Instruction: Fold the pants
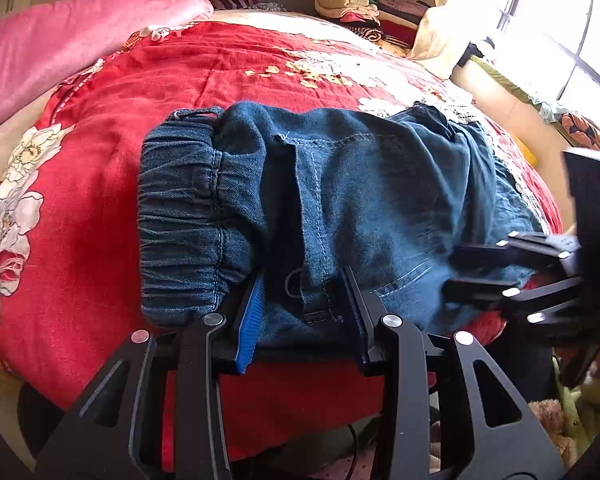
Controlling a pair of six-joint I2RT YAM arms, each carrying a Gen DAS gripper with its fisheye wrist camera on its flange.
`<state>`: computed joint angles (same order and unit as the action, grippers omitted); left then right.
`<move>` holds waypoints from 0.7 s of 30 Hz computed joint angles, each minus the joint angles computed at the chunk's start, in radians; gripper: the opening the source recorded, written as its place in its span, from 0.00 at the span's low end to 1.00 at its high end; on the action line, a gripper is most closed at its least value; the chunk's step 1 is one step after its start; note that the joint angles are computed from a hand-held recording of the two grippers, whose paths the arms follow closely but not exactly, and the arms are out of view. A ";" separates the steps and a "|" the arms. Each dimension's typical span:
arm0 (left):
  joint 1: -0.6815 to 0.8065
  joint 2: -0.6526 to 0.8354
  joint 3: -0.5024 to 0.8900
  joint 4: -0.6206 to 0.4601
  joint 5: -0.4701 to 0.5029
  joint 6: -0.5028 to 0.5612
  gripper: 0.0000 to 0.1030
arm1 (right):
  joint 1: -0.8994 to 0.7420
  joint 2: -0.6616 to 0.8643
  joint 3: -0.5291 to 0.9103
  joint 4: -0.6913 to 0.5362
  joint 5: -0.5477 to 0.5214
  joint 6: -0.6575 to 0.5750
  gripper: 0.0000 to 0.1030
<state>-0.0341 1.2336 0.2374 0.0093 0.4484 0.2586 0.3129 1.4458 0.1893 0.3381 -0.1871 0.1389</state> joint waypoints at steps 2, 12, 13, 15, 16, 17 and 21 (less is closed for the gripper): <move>-0.012 -0.019 -0.013 0.017 -0.014 -0.015 0.29 | 0.016 0.001 -0.020 0.044 0.017 0.010 0.47; -0.102 -0.458 0.038 -0.294 -0.015 -0.145 0.54 | -0.527 -0.699 -0.052 -0.554 -0.382 -0.201 0.66; -0.137 -0.489 0.049 -0.308 -0.036 -0.162 0.58 | -0.578 -0.703 -0.038 -0.580 -0.400 -0.223 0.68; -0.200 -0.489 0.078 -0.317 -0.056 -0.187 0.62 | -0.683 -0.704 -0.006 -0.633 -0.401 -0.277 0.70; -0.233 -0.465 0.094 -0.310 -0.055 -0.206 0.62 | -0.734 -0.690 0.005 -0.644 -0.421 -0.309 0.70; -0.270 -0.435 0.106 -0.290 -0.058 -0.230 0.62 | -0.777 -0.639 0.035 -0.632 -0.430 -0.322 0.71; -0.419 -0.284 0.129 -0.175 -0.084 -0.316 0.62 | -0.884 -0.435 0.140 -0.558 -0.406 -0.366 0.75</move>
